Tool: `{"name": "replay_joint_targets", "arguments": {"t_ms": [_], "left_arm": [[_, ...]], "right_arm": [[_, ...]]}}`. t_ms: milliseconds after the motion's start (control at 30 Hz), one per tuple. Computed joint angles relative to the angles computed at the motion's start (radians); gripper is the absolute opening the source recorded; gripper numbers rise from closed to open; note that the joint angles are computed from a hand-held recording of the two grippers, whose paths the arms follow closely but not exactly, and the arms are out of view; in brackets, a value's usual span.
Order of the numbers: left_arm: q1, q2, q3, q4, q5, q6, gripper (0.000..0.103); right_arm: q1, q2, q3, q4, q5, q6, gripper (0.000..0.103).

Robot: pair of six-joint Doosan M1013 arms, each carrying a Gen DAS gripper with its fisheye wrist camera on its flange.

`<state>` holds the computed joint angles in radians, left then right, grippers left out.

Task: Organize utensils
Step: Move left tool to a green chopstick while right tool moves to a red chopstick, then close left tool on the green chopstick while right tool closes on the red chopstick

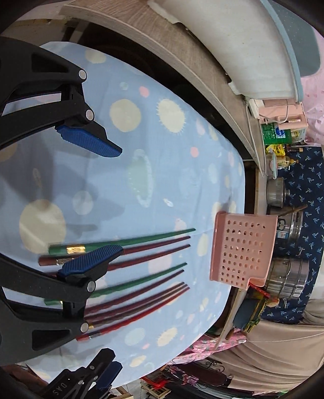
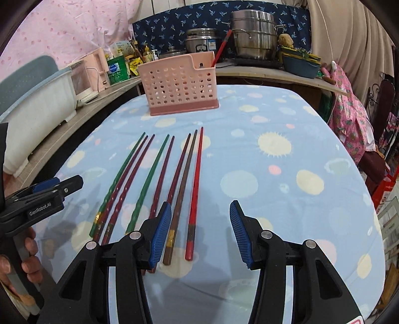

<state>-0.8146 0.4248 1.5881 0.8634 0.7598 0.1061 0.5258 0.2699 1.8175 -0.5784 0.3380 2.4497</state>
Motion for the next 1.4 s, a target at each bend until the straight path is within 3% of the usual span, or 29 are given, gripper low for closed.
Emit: {"name": "replay_joint_targets", "arguments": {"t_ms": [200, 400, 633, 900, 1400], "left_arm": [[-0.005, -0.005, 0.029, -0.006, -0.018, -0.012, 0.069], [-0.011, -0.003, 0.038, -0.018, -0.039, -0.004, 0.069], [-0.014, -0.001, 0.038, -0.025, -0.056, 0.008, 0.069], [-0.016, 0.010, 0.028, -0.046, -0.057, 0.034, 0.069], [-0.021, 0.036, 0.006, -0.046, -0.015, 0.052, 0.069]], "right_arm": [[0.006, 0.013, 0.004, 0.002, 0.009, 0.003, 0.045], [0.009, 0.027, -0.004, 0.020, 0.024, -0.029, 0.027], [0.010, 0.037, -0.012, 0.072, 0.030, -0.084, 0.017], [0.013, 0.039, -0.007, 0.005, 0.034, -0.019, 0.008], [0.012, 0.038, -0.003, -0.013, 0.024, 0.000, 0.007]]}}
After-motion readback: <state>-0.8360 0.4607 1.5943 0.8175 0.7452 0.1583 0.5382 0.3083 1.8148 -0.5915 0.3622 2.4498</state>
